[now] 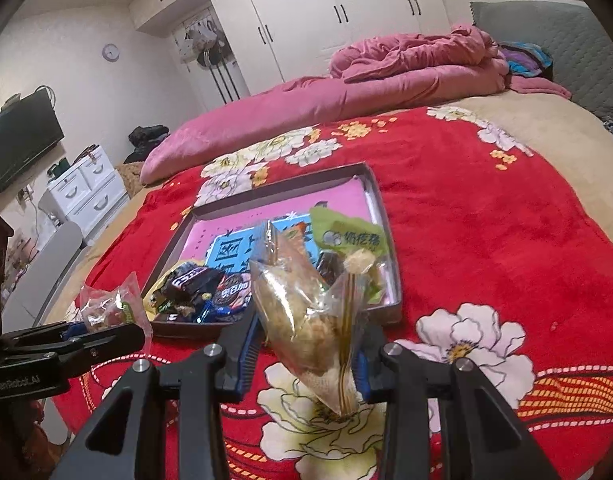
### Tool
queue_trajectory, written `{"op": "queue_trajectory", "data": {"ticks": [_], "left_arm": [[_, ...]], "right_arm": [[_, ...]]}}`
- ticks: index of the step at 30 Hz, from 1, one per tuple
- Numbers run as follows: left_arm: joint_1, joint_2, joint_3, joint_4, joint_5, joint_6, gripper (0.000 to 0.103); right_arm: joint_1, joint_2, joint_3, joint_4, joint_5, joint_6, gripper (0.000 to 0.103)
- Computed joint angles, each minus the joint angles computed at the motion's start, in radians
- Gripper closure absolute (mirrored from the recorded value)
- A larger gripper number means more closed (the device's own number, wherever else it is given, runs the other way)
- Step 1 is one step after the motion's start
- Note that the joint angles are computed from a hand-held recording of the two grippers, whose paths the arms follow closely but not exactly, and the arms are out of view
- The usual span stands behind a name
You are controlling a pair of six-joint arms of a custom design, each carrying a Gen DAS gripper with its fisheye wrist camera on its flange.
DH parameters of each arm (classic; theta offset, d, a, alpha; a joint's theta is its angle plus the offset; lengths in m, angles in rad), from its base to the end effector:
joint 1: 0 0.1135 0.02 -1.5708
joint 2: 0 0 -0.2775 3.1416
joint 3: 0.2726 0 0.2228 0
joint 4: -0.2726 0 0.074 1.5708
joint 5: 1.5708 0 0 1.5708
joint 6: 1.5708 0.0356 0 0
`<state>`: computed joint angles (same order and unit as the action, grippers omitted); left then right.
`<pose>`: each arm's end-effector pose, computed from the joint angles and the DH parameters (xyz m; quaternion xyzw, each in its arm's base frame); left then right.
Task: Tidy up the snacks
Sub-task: 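Lift and carry both clear bags over the tray with both tools, then lower both clear bags into the tray beside the other snacks with both tools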
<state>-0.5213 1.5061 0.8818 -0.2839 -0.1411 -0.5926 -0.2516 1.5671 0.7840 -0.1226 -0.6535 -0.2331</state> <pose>0.2439 -0.1343 0.2275 -0.0565 0.9419 -0.1149 0.3107 0.2732 -0.0479 0.2017 -0.0965 0.8961 0.2203 0.3730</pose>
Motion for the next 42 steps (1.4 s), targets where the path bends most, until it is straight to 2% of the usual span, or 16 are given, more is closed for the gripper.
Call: {"op": "queue_trajectory", "data": {"ticks": [29, 42], "left_arm": [[0.065, 0.104, 0.118, 0.033, 0.022, 0.016, 0.054], [0.108, 0.172, 0.160, 0.042, -0.004, 0.051, 0.054]], "right_arm": [[-0.011, 0.050, 0.053, 0.077, 0.076, 0.056, 0.064], [0.026, 0.101, 0.121, 0.091, 0.116, 0.102, 0.064]]}}
